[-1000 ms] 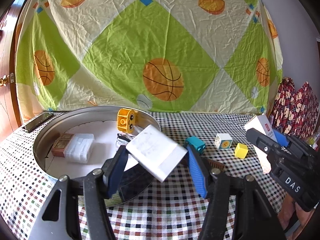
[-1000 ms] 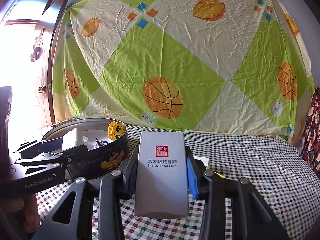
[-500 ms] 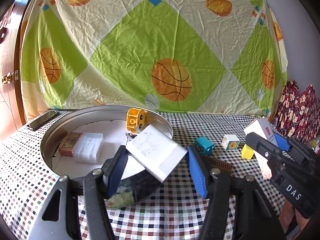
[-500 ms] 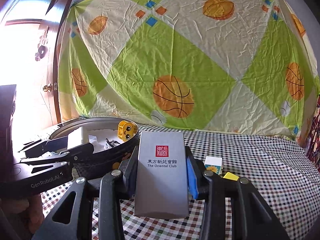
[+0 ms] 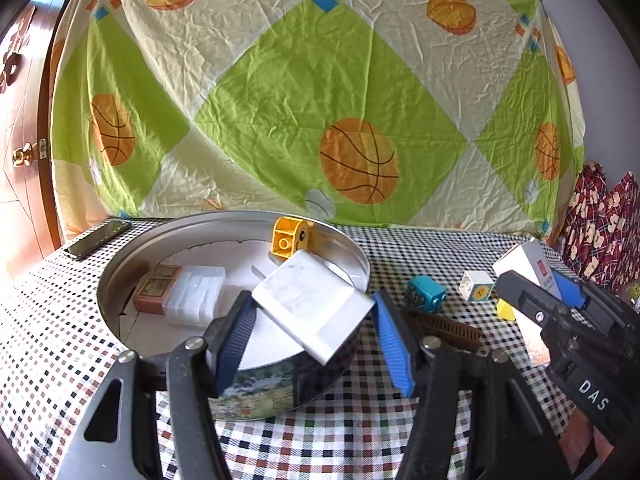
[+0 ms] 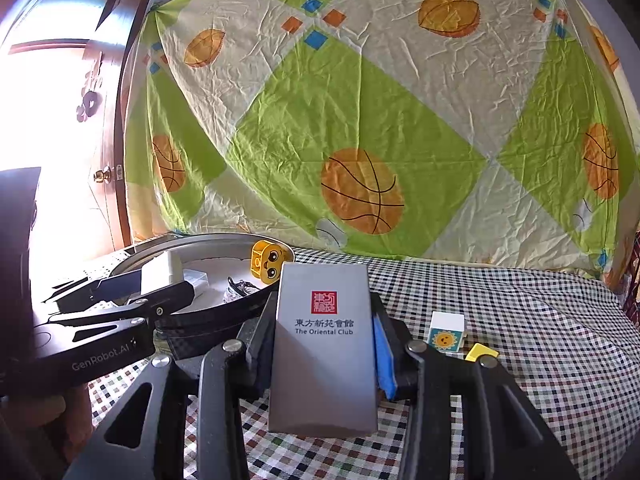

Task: Organize rigid objects
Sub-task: 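Lower the charger into the tin with the left tool while the right tool drops the card box in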

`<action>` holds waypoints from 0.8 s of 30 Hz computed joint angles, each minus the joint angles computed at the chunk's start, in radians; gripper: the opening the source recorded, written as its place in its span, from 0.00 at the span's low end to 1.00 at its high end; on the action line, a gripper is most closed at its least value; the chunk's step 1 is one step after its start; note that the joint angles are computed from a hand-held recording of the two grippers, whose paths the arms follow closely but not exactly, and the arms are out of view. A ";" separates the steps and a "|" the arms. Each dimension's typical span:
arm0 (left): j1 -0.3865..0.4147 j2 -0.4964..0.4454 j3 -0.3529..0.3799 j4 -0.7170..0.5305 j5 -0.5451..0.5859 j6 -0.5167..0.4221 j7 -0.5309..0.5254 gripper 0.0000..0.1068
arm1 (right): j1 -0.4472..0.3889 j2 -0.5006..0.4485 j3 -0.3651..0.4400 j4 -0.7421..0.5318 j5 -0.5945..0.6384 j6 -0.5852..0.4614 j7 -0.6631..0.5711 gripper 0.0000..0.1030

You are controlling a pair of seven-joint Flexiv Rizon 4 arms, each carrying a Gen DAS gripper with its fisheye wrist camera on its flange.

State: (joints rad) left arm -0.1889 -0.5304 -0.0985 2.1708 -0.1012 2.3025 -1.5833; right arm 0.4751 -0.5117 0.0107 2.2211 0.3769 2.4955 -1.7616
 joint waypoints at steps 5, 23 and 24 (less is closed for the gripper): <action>0.011 0.002 -0.002 0.001 0.009 -0.004 -0.008 0.56 | 0.003 -0.003 0.004 -0.003 -0.003 0.000 -0.001 0.42; 0.028 0.002 -0.001 0.004 0.022 -0.003 -0.017 0.56 | 0.038 -0.009 -0.001 -0.027 0.006 -0.034 -0.018 0.42; 0.034 0.003 -0.003 0.006 0.028 -0.001 -0.022 0.56 | 0.040 -0.010 -0.001 -0.030 0.007 -0.036 -0.019 0.42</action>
State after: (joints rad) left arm -0.1548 -0.5277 -0.1016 2.1763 -0.0728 2.3011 -1.6052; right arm 0.5155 -0.5215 0.0095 2.1916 0.3834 2.4594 -1.7810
